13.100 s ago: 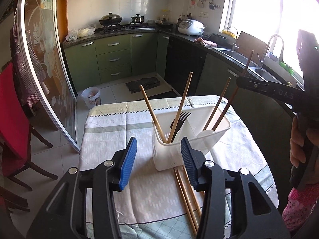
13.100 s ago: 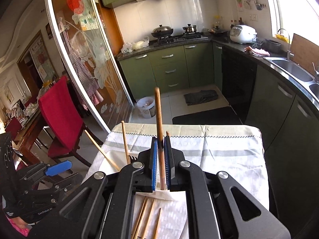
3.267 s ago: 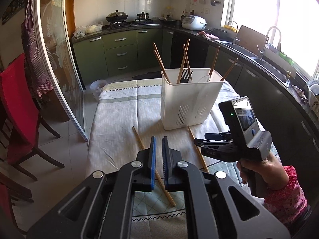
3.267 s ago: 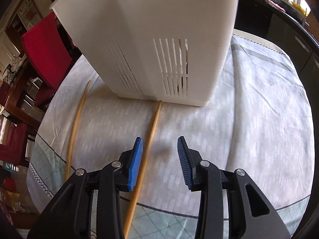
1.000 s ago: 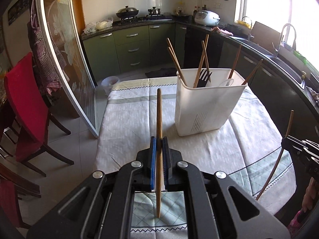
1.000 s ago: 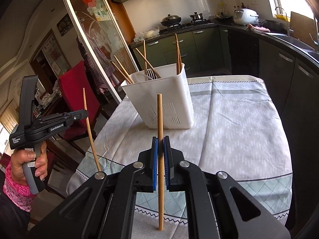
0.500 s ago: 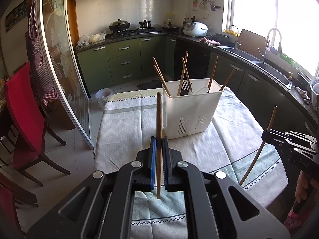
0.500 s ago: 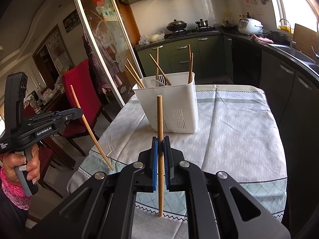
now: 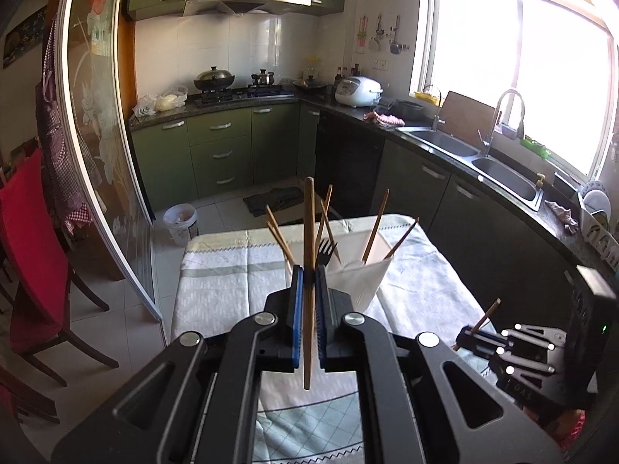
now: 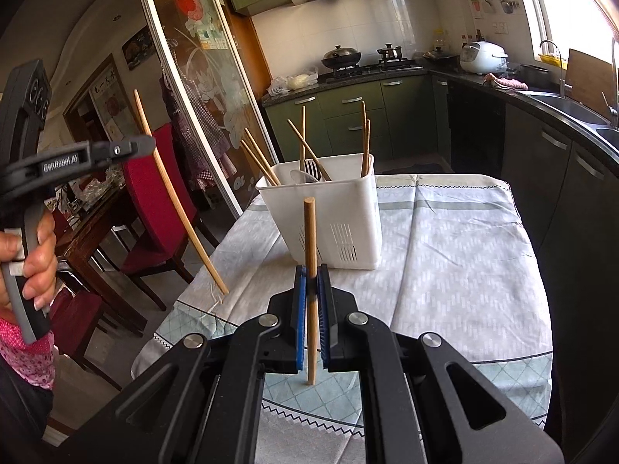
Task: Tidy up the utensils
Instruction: 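Lift both chopsticks upright over the white holder, then lower both chopsticks into the white holder and open both grippers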
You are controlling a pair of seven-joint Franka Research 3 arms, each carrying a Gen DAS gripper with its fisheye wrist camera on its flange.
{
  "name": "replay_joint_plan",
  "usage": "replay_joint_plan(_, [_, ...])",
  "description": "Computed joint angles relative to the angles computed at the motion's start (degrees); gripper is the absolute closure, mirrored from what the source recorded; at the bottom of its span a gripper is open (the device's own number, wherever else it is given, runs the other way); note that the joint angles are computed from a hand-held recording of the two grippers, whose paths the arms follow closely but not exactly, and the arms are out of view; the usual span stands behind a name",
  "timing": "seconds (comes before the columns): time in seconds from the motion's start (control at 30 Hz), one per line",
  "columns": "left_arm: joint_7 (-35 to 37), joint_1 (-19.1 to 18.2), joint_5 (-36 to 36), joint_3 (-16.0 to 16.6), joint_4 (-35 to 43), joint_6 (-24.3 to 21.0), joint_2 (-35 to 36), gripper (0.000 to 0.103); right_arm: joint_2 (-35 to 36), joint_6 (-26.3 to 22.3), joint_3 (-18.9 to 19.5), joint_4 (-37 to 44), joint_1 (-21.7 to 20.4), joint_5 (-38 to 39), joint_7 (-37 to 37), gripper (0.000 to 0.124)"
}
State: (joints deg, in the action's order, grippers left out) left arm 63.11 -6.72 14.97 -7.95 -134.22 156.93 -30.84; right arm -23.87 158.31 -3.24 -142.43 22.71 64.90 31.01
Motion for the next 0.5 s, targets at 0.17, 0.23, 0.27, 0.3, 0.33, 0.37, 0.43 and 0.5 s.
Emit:
replay_joint_plan(0.17, [-5.2,5.9,6.2,-4.2,7.5,5.2,4.7,0.097,0.1,-0.3,-0.5,0.1,-0.4,0.4,-0.3,0.117])
replay_joint_plan(0.23, [-7.9,7.7,8.7,-5.5,10.2,6.6,7.3,0.097,-0.1,-0.2,-0.5,0.1,-0.6,0.7,-0.6,0.117])
replay_joint_plan(0.27, [-9.5,8.7,10.2,-6.2,11.5,7.2,8.6,0.097,-0.2,-0.1,-0.6,0.1,-0.7,0.7,-0.7,0.117])
replay_joint_plan(0.3, [-11.4,9.8,12.0,-7.0,12.6,7.8,9.8,0.097,-0.4,0.1,-0.6,0.2,-0.8,0.7,-0.7,0.117])
replay_joint_plan(0.33, [-13.2,10.8,13.9,-7.7,13.7,8.1,11.2,0.097,-0.6,0.1,-0.7,0.2,-0.9,0.8,-0.8,0.117])
replay_joint_plan(0.37, [-15.0,11.7,16.1,-8.4,14.7,8.3,12.4,0.097,-0.8,0.1,-0.8,0.3,-0.9,0.8,-1.0,0.117])
replay_joint_plan(0.43, [-18.1,12.6,20.1,-9.2,16.5,7.7,14.9,0.097,-1.2,0.0,-0.9,0.3,-1.0,0.8,-1.2,0.117])
replay_joint_plan(0.5, [-18.1,11.0,20.3,-7.9,17.4,6.7,17.2,0.097,-1.5,-0.2,-1.1,0.3,-1.1,0.8,-1.3,0.117])
